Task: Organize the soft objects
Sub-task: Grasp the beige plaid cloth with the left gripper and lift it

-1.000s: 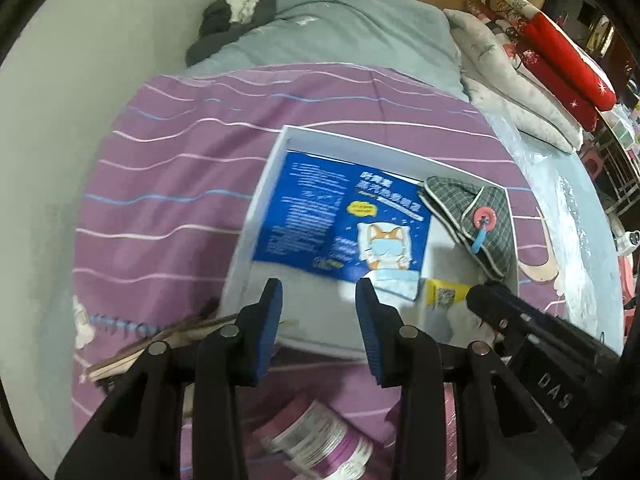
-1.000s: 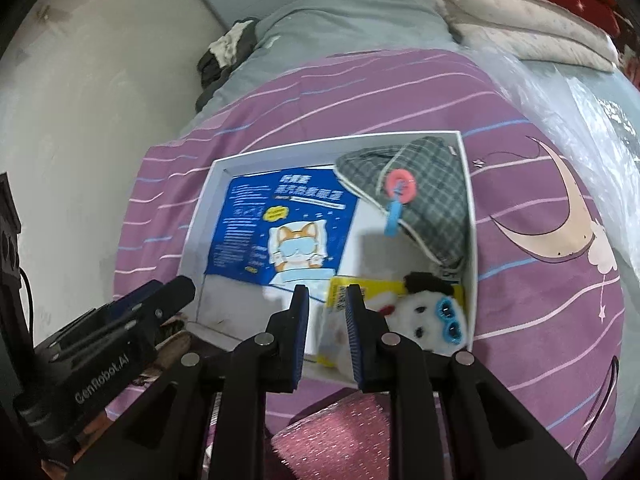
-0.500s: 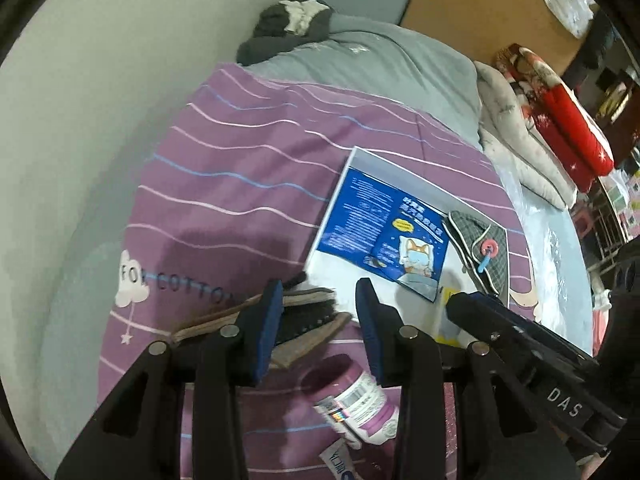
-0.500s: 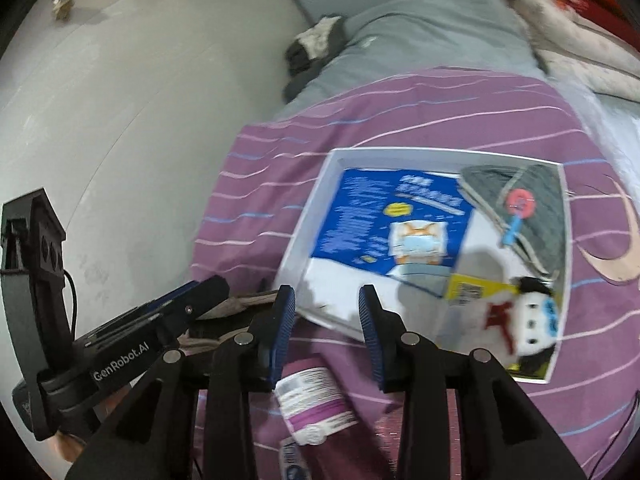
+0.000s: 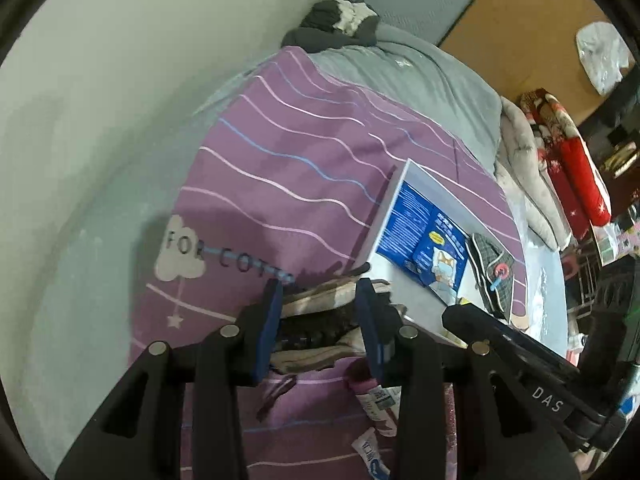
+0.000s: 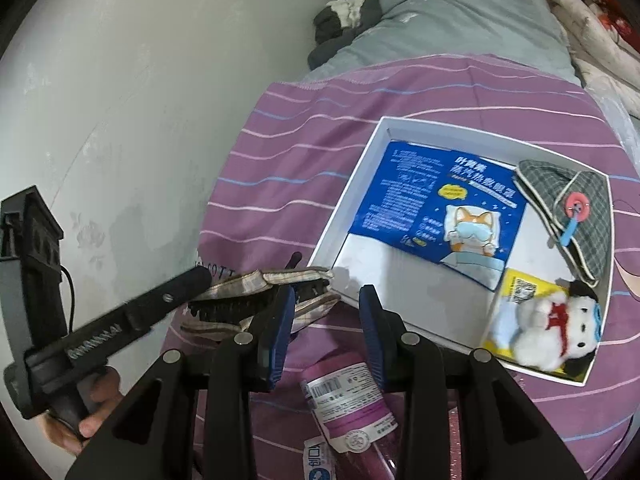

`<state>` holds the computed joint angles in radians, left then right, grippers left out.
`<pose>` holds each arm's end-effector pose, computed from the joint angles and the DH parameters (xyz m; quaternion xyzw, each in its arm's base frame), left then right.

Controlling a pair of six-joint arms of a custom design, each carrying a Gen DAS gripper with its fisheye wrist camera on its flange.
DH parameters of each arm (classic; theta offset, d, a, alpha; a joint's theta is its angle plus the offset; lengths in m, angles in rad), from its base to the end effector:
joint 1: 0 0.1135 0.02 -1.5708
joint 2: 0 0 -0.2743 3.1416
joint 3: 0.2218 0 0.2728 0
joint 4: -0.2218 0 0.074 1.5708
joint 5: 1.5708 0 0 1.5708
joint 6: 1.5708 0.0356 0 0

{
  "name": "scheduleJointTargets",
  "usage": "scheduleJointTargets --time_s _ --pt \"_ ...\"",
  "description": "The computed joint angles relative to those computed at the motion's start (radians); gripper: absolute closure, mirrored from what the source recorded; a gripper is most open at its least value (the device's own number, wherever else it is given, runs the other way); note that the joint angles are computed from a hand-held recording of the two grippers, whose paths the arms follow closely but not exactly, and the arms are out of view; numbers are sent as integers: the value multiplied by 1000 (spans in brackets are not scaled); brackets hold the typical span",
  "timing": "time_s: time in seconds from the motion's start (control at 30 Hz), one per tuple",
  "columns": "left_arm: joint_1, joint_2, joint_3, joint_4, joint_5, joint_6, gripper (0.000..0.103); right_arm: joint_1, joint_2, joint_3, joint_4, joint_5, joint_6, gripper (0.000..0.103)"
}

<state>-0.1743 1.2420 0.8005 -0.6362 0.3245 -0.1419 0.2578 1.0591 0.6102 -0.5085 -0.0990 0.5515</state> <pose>0.2429 -0.0543 0.2187 0.0549 0.9563 -0.1926 0.2132 0.2065 0.0581 0.2018 0.1246 0.9441 0.1621 0.2586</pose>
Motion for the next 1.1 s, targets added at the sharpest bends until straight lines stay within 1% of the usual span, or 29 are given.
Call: scheduleJointTargets --time_s 0.13,0.23,0.33,0.47,0.57,0.67,0.8,0.97,1.1 --pt "35 64 25 -34 11 38 63 48 46 23 1 27 17 70" --pt "48 114 37 -40 48 49 63 83 85 46 -3 56 25 70" --pt "34 154 46 -50 60 73 63 120 122 66 2 77 32 70" --pt "-8 190 47 -33 42 67 64 122 152 69 14 61 25 70" --pt "-14 182 35 -3 29 50 67 105 165 71 4 58 25 70" --pt "-4 183 35 -1 48 50 69 82 141 58 -3 48 23 70" --pt "17 163 31 3 104 49 78 52 101 43 -15 37 17 70" --pt "5 124 21 2 121 58 82 12 69 30 -27 27 12 70" --pt "4 98 19 -9 152 73 87 -9 48 21 -35 20 8 70"
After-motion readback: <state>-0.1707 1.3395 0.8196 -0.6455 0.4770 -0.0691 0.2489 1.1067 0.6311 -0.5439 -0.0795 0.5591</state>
